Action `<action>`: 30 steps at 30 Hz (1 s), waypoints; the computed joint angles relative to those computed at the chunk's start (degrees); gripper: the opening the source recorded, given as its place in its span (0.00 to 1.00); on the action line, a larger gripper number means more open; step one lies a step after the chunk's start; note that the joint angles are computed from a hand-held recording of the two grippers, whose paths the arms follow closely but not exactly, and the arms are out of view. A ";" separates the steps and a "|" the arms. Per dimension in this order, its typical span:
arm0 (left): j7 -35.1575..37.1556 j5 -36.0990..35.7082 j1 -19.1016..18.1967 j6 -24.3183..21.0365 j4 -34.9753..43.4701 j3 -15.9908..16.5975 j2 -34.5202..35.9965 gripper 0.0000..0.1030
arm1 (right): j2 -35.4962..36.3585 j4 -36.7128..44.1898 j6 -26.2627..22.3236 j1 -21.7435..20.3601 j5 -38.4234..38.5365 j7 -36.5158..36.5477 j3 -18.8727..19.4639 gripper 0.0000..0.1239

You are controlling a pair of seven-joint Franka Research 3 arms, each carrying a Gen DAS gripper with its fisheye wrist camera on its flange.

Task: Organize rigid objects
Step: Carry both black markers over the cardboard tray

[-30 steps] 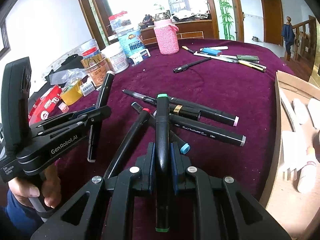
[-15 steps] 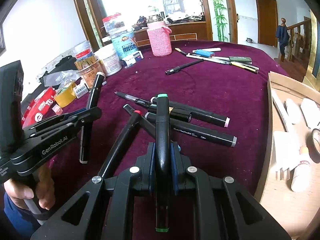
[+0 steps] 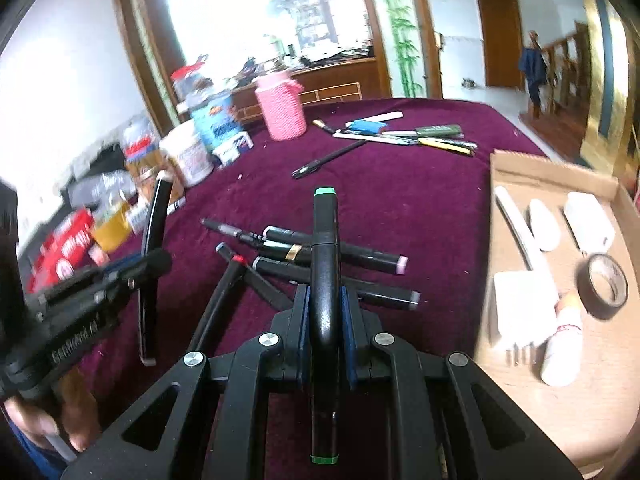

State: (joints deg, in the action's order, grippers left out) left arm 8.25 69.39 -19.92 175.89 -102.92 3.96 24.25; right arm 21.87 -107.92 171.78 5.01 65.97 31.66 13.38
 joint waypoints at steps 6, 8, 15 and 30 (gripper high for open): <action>16.37 -14.53 5.77 1.80 1.13 -10.52 0.36 0.12 | -4.53 -2.25 -4.78 -3.33 10.67 -4.89 -1.45 0.11; 22.08 -18.97 6.93 1.29 2.88 -13.91 1.69 0.12 | -6.29 -3.50 -5.57 -3.84 13.90 -6.39 -3.24 0.11; 44.87 -35.04 11.74 -6.54 15.88 -31.11 12.91 0.12 | -8.52 -5.98 -3.66 -3.96 15.18 -2.71 -9.88 0.11; 61.00 -53.58 -0.81 -26.95 53.25 -34.28 36.44 0.12 | -4.52 -5.86 -1.87 -6.95 -5.82 19.04 -11.87 0.11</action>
